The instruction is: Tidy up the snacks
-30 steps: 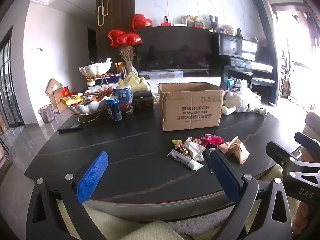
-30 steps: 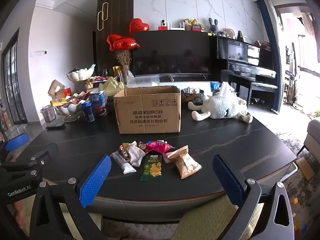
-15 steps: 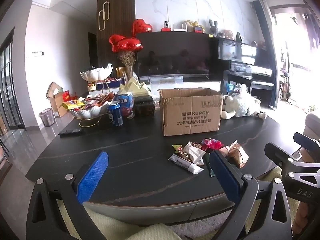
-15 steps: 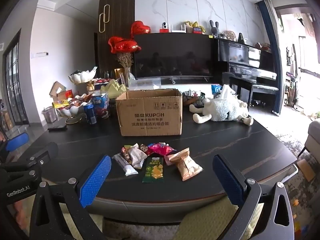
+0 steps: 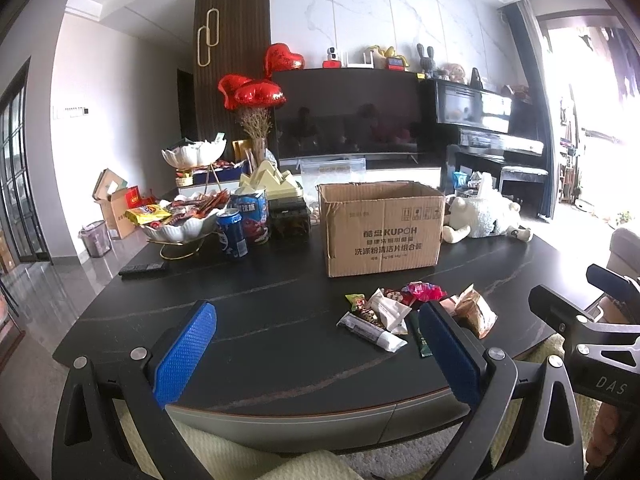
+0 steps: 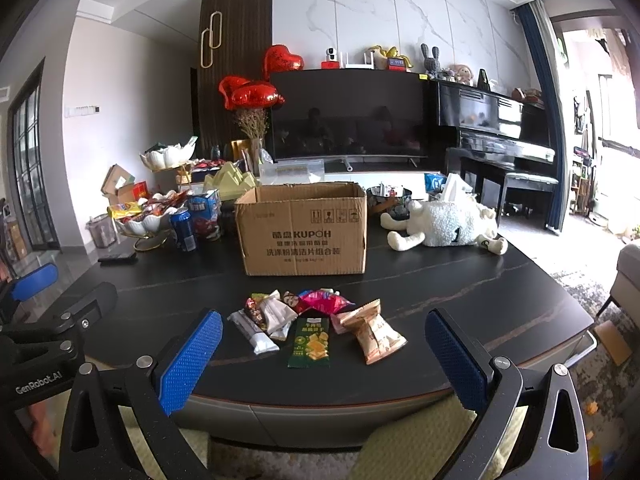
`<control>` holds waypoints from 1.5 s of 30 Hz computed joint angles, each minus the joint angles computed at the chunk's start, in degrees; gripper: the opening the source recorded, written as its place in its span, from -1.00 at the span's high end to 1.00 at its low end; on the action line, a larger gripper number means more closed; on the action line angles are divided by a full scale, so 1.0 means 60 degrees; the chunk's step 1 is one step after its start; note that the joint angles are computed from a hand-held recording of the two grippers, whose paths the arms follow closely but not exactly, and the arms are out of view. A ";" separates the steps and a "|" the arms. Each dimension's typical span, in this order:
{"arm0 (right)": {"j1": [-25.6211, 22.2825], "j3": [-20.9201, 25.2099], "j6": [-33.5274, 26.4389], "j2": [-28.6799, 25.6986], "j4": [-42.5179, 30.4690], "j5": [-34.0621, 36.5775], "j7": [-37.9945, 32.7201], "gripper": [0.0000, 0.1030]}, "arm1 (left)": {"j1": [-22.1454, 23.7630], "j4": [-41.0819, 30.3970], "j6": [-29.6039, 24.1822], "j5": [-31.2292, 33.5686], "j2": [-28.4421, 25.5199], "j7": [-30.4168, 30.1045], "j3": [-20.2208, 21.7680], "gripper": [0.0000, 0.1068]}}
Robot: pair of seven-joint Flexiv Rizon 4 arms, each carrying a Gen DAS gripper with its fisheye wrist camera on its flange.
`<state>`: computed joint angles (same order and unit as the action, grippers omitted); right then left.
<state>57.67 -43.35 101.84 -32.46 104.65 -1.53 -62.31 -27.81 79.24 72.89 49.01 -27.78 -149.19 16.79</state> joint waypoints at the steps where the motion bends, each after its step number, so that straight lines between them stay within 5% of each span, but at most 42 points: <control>1: 0.0025 -0.0031 0.0006 -0.0005 0.0009 0.0011 0.0004 -0.99 | 0.0001 0.0006 -0.0002 0.0001 0.0005 0.0002 -0.0005 -0.93; 45: 0.0266 -0.0247 0.0108 -0.0060 0.0057 0.0240 -0.0113 -0.99 | -0.0013 -0.0108 -0.0146 0.0328 0.0093 -0.0211 -0.0120 -0.93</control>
<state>59.27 -44.83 102.48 -32.82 104.99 -0.09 -62.99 -27.89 78.59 72.01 50.98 -27.22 -150.46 16.08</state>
